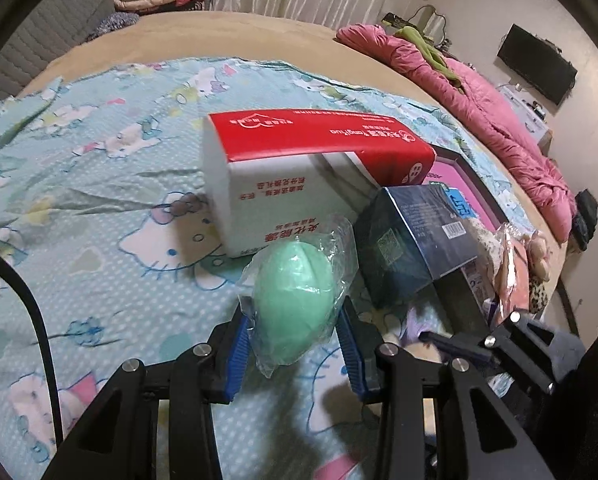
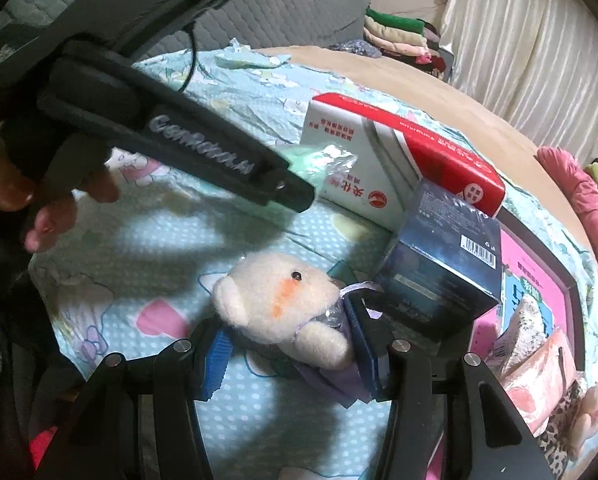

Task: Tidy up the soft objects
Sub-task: 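Lift the green bath ball with the left tool while the right tool lifts the white bear toward the tray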

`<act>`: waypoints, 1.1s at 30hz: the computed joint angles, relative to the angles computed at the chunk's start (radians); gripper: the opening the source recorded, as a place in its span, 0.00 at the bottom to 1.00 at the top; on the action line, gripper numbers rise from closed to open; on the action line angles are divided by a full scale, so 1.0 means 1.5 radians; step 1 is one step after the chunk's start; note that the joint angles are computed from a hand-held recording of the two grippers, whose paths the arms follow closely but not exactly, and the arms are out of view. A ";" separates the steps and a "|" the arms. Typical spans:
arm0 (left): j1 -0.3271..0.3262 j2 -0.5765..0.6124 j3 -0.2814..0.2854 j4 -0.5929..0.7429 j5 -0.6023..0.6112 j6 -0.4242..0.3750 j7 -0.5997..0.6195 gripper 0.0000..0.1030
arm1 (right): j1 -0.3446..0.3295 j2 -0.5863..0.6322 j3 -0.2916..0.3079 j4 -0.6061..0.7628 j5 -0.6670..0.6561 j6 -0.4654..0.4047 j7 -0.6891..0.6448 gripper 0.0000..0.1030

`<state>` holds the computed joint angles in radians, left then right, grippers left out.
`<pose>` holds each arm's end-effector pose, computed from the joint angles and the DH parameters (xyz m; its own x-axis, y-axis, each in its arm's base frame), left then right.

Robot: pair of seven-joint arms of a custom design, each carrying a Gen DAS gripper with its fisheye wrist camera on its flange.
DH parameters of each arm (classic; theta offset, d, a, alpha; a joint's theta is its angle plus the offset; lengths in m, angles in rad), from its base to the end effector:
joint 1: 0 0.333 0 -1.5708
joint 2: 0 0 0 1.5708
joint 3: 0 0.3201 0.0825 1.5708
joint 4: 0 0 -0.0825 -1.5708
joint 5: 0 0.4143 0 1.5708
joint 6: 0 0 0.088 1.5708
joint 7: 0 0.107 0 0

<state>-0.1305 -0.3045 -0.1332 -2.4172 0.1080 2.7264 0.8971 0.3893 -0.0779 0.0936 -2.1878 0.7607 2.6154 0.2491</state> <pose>0.4946 -0.1406 0.4815 0.2339 -0.9397 0.2495 -0.7837 -0.3341 -0.5236 0.5213 0.2568 0.4603 0.9194 -0.3711 0.1305 -0.2086 -0.7411 -0.6381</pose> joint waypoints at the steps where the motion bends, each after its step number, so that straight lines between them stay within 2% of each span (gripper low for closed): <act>1: 0.004 -0.006 -0.005 -0.001 0.009 -0.009 -0.006 0.40 | 0.000 -0.001 0.000 0.000 0.002 -0.001 0.000 0.53; 8: 0.011 -0.064 -0.015 -0.026 0.040 -0.037 -0.042 0.40 | 0.001 -0.034 -0.008 -0.016 0.033 -0.019 -0.009 0.53; 14: -0.009 -0.111 0.004 -0.057 0.007 -0.029 -0.047 0.40 | 0.008 -0.064 -0.017 -0.027 0.055 -0.036 -0.024 0.53; 20: 0.002 -0.149 -0.017 -0.060 0.035 -0.069 -0.077 0.40 | 0.015 -0.093 -0.026 -0.037 0.079 -0.051 -0.038 0.53; 33: 0.004 -0.203 -0.029 -0.058 0.075 -0.124 -0.112 0.40 | 0.026 -0.143 -0.044 -0.053 0.107 -0.059 -0.047 0.53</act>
